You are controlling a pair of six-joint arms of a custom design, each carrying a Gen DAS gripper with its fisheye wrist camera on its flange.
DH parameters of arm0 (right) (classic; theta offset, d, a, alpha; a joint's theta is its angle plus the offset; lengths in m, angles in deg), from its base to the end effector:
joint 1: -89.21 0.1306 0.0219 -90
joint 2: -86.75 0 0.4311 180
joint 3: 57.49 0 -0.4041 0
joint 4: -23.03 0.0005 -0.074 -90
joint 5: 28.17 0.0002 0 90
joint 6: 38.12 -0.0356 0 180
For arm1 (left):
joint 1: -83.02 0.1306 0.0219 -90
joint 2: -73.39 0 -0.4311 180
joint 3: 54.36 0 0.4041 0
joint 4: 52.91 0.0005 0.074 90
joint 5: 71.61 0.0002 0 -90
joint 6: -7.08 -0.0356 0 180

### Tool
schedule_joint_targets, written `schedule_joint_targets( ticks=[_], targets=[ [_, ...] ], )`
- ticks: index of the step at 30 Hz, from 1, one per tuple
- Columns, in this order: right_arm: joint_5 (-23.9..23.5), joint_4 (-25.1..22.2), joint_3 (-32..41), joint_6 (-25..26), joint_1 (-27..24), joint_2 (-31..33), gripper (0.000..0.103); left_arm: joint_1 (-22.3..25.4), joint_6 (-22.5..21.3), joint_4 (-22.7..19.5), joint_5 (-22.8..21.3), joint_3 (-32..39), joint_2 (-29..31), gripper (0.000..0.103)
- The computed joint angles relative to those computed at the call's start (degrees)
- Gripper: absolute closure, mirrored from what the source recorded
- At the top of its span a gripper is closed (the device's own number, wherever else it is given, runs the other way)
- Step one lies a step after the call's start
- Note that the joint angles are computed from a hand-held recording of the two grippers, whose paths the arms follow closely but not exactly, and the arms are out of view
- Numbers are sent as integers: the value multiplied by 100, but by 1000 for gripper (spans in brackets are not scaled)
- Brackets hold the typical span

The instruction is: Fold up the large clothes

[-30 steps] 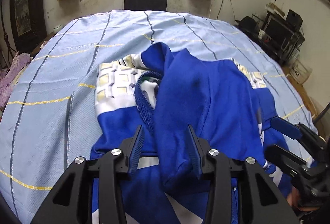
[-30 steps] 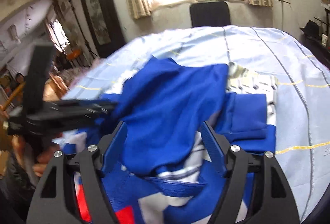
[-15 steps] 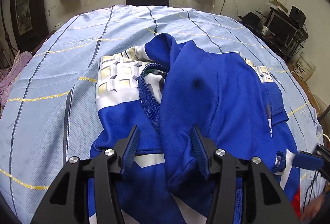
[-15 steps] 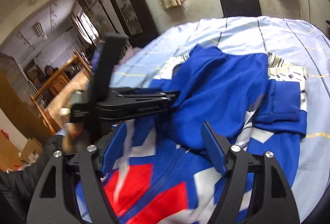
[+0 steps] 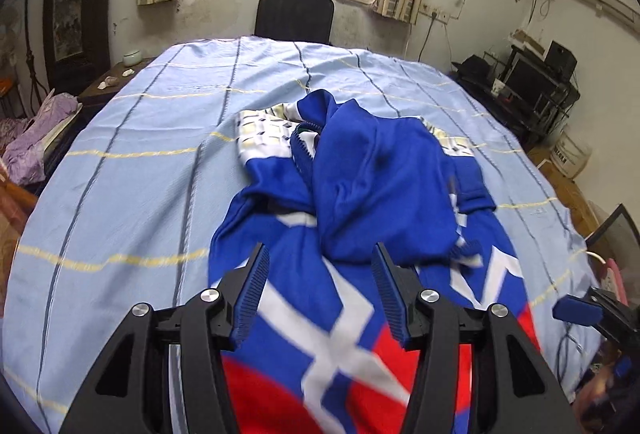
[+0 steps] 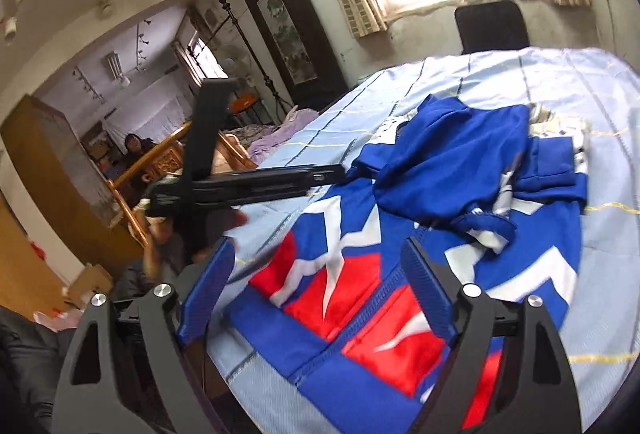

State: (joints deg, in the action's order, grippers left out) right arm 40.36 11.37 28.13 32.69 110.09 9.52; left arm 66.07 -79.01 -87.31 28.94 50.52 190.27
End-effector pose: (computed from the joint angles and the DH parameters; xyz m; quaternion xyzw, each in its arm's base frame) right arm 0.5534 0.2245 0.3801 -0.1073 0.8442 0.3220 0.4149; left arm 0.6552 -0.2070 0.3520 0.1389 0.9147 -0.1509 0.3482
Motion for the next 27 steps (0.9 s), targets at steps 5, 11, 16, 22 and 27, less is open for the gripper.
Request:
schedule_joint_targets(
  ticks=[5,11,16,22,27],
  targets=[
    [429,572,-784,-91,117,-572,20,43,85,578,-23,-875,-659,48],
    [1072,878,-1513,-260,139,-1180,23,175,375,900,157,-1527,-1099,47],
    [1712,1352,-2082,-223,189,-1631,21,317,490,996,184,-1881,-1283,47],
    [1515,901,-1976,-349,107,-1528,19,448,578,935,223,-2053,-1262,47],
    [1265,876,-2049,-697,-41,-1456,24,572,644,913,431,-2071,-1189,47]
  ],
)
